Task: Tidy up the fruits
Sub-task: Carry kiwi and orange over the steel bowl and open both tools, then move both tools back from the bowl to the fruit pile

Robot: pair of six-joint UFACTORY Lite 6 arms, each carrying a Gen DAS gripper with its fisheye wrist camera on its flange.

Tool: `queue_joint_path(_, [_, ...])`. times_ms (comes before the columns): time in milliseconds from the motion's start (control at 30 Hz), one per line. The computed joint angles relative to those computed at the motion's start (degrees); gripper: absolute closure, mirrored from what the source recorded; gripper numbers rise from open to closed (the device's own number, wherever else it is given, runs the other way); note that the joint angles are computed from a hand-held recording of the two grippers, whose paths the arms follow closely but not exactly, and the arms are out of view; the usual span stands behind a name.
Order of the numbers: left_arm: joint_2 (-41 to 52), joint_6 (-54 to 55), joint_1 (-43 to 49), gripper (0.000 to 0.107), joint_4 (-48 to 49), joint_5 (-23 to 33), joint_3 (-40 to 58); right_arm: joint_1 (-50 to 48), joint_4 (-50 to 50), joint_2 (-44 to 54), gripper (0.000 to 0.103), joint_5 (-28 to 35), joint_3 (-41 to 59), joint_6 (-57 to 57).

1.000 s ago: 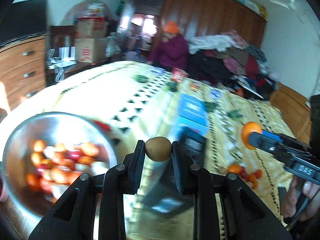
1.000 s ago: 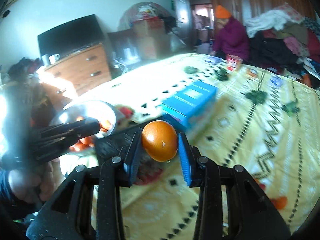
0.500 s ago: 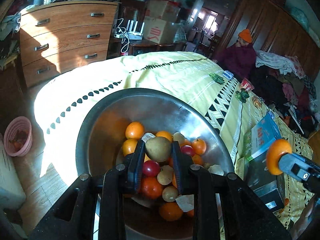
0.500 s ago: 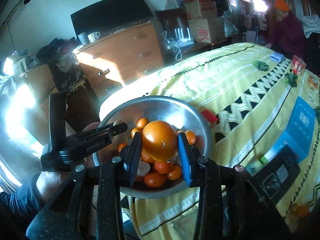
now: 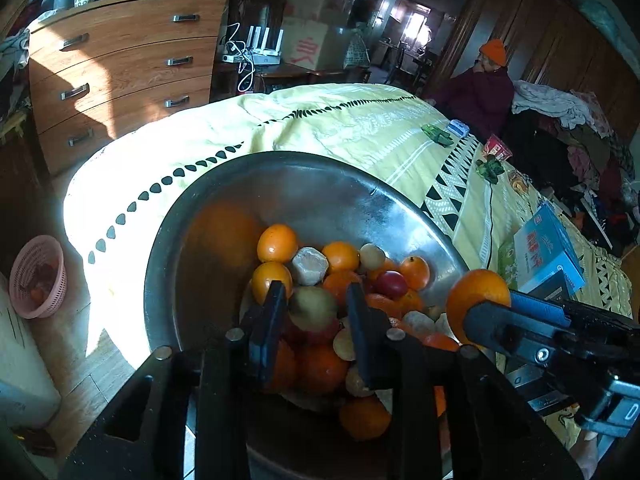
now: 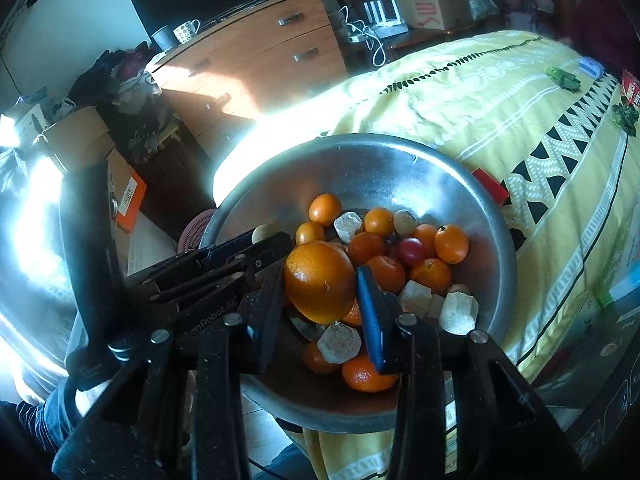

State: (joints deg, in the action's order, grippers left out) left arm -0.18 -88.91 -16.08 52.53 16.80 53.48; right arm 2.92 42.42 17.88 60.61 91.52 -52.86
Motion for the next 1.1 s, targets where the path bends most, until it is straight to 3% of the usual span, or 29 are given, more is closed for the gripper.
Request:
queue_joint_path(100, [-1.3,-4.2,-1.0,0.033,3.9,1.6,-0.7,-0.1,-0.5,0.5,0.062,-1.4,0.9,1.1])
queue_joint_path(167, [-2.0,-5.4,-1.6,0.027,4.8,2.7,-0.6,-1.2,0.3,-1.5,0.044,-2.4,-0.1,0.3])
queue_joint_path(200, [-2.3,-5.7,-1.7,0.027,5.0,2.8,-0.6,-2.3,1.1,-3.2,0.038,-2.4,-1.0,-0.4])
queue_joint_path(367, [-4.6,-11.4,-3.9,0.026,9.1,4.4,-1.1,-12.0,7.6,-17.5,0.037,2.0,-11.3,-11.9])
queue_joint_path(500, [-6.8,-14.4,-7.1,0.026,11.4,7.2,-1.5,-26.6,10.1,-29.4,0.033,9.1,-23.7,-25.5])
queue_joint_path(600, [-8.2,-18.3,-10.7,0.026,14.4,10.2,-2.0,-38.3,8.9,-32.7,0.032,14.2,-29.6,-32.7])
queue_joint_path(733, [-7.4,-20.5,-16.7,0.026,16.1,14.2,-0.2,-50.6,6.0,-31.1,0.032,16.0,-33.2,-38.9])
queue_joint_path(1100, [1.5,-17.3,-27.2,0.026,15.1,21.6,11.7,-64.5,-1.9,-19.7,0.032,14.0,-30.7,-41.4])
